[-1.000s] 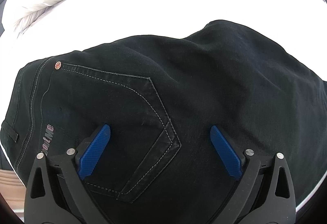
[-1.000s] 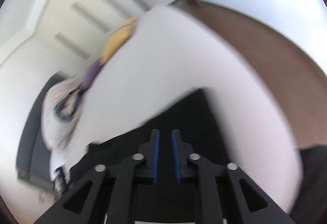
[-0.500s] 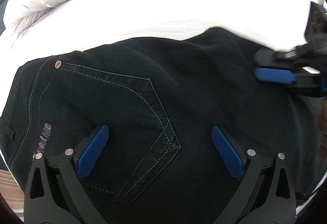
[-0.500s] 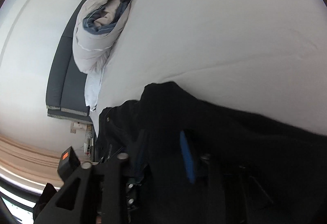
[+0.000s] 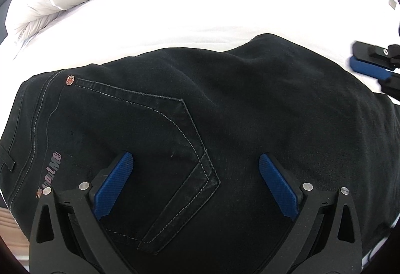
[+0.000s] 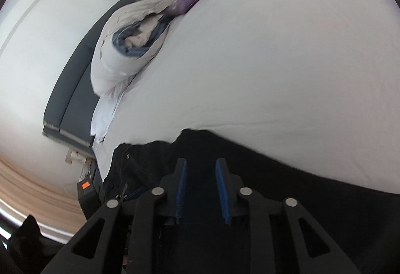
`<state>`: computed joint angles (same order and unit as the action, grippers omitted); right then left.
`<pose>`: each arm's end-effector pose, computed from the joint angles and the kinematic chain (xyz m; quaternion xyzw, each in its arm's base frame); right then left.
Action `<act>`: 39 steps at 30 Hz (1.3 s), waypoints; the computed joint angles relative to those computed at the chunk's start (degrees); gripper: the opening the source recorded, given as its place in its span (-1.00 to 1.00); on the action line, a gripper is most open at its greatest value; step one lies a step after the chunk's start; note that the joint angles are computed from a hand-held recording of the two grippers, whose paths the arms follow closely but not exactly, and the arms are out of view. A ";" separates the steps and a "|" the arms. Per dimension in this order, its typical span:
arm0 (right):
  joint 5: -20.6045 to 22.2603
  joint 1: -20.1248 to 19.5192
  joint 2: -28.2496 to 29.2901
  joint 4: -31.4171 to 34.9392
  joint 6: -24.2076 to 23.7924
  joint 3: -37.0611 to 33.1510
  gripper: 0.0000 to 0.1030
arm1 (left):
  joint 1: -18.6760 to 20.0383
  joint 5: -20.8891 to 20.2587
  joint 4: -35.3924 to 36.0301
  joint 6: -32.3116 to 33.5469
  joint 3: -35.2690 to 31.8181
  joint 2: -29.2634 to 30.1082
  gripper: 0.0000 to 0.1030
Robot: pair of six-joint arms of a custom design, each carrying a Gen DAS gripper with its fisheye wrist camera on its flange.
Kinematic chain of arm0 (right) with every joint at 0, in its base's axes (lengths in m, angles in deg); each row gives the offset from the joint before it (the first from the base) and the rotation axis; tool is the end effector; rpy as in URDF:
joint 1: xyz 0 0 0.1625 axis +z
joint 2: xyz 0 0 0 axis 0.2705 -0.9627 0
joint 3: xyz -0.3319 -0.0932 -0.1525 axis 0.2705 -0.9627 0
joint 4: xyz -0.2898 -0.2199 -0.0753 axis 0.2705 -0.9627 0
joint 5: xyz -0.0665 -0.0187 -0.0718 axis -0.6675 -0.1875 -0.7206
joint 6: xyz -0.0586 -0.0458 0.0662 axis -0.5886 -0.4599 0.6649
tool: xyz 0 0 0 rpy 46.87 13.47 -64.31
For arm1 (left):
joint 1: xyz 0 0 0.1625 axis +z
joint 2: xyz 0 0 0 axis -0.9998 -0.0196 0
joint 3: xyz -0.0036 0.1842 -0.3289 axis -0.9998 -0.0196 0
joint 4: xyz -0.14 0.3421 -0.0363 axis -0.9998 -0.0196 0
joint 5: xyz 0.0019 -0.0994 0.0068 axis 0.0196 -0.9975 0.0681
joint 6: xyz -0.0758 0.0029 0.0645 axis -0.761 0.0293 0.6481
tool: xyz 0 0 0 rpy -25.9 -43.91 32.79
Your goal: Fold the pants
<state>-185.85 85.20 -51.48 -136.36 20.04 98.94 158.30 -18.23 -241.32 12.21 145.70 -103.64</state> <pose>0.2153 -0.6134 0.0370 -0.1202 -0.9083 0.3909 0.0882 -0.0470 -0.6515 0.1055 0.3865 0.8734 -0.1027 0.2780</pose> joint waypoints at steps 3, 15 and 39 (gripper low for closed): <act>3.38 -1.17 4.07 6.96 1.14 -7.09 -0.29 | -0.13 0.08 0.06 -0.12 -0.20 0.22 1.00; -0.04 -5.20 -7.89 -21.74 11.14 26.81 -1.00 | -0.09 -0.19 -0.33 0.37 -0.34 0.50 1.00; -17.52 6.93 -9.22 -40.22 20.03 46.59 -0.43 | -4.71 -26.86 24.49 -12.20 -1.90 -2.94 0.98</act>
<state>-203.37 92.13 -60.70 -176.58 40.07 145.53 153.59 -45.09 -216.83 0.01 143.80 -106.58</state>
